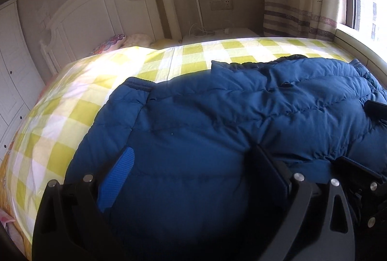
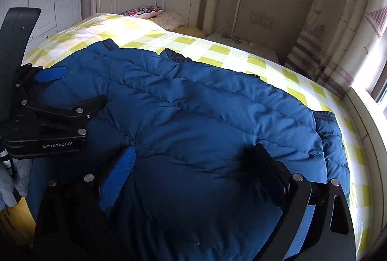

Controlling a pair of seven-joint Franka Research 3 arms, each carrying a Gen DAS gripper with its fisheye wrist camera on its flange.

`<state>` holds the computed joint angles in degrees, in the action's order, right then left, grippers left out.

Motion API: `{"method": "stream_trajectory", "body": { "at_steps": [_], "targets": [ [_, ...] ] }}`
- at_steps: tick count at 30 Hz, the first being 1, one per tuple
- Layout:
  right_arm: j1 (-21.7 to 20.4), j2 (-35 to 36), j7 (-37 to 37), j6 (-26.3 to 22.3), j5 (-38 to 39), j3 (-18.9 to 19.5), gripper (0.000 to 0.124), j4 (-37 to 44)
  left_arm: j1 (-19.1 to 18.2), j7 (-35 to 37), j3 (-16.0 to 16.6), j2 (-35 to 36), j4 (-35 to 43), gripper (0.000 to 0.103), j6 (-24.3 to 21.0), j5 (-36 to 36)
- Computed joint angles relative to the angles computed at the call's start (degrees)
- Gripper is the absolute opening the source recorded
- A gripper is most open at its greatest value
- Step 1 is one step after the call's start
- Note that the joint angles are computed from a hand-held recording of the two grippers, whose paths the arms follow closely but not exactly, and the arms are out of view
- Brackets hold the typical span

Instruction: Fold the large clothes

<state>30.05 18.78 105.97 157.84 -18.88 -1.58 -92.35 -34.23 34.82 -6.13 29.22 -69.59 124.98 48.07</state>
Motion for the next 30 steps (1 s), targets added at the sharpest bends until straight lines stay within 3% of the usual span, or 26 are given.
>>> {"method": "stream_trajectory", "body": {
  "at_steps": [6, 12, 13, 14, 15, 17, 20, 24, 26, 28, 30],
  "targets": [
    [-0.5, -2.1, 2.4, 0.5, -0.2, -0.7, 0.093, -2.1, 1.5, -1.8, -0.4, -3.2, -4.2, 0.098, 2.0, -1.2],
    [-3.2, -10.0, 14.3, 2.4, -8.2, -3.7, 0.094, -11.3, 6.2, -10.4, -1.1, -15.4, -20.6, 0.098, 4.5, 2.1],
    [-5.2, -10.3, 13.2, 2.6, -5.1, -2.8, 0.094, -12.5, 7.7, -10.6, -1.7, -16.5, -22.8, 0.098, 6.0, 0.8],
    [-7.2, -10.4, 10.7, 3.6, -0.1, -1.7, 0.094, -13.8, 9.8, -11.1, -2.3, -17.8, -25.9, 0.098, 10.2, -1.0],
    [-10.7, -10.3, 5.0, 6.8, 8.8, 1.3, 0.095, -15.8, 11.5, -12.4, -2.7, -19.1, -28.8, 0.098, 14.8, -2.0],
    [-13.9, -10.3, -1.6, 9.5, 18.8, 4.5, 0.094, -17.2, 13.0, -12.8, -3.6, -19.4, -29.7, 0.098, 16.4, -2.9],
    [-10.6, -9.8, 3.0, 7.8, 12.5, 1.1, 0.094, -16.1, 13.4, -12.1, -4.4, -18.5, -28.3, 0.099, 14.6, -2.8],
    [-11.1, -10.5, 3.4, 8.5, 13.1, 1.6, 0.094, -17.0, 15.3, -11.1, -4.9, -19.2, -30.2, 0.099, 18.6, -6.8],
    [-6.8, -11.8, 17.5, 6.6, -1.5, -3.1, 0.094, -17.0, 15.4, -11.8, -5.0, -19.8, -30.4, 0.099, 17.8, -8.6],
    [-6.2, -14.3, 22.4, 9.3, -7.7, -2.5, 0.094, -19.3, 14.2, -16.3, -5.1, -21.3, -30.8, 0.097, 15.2, -6.1],
    [-5.6, -16.3, 27.2, 12.0, -16.0, -1.0, 0.094, -21.0, 13.1, -18.7, -6.1, -22.4, -31.5, 0.097, 15.2, -3.0]
  ]
}}
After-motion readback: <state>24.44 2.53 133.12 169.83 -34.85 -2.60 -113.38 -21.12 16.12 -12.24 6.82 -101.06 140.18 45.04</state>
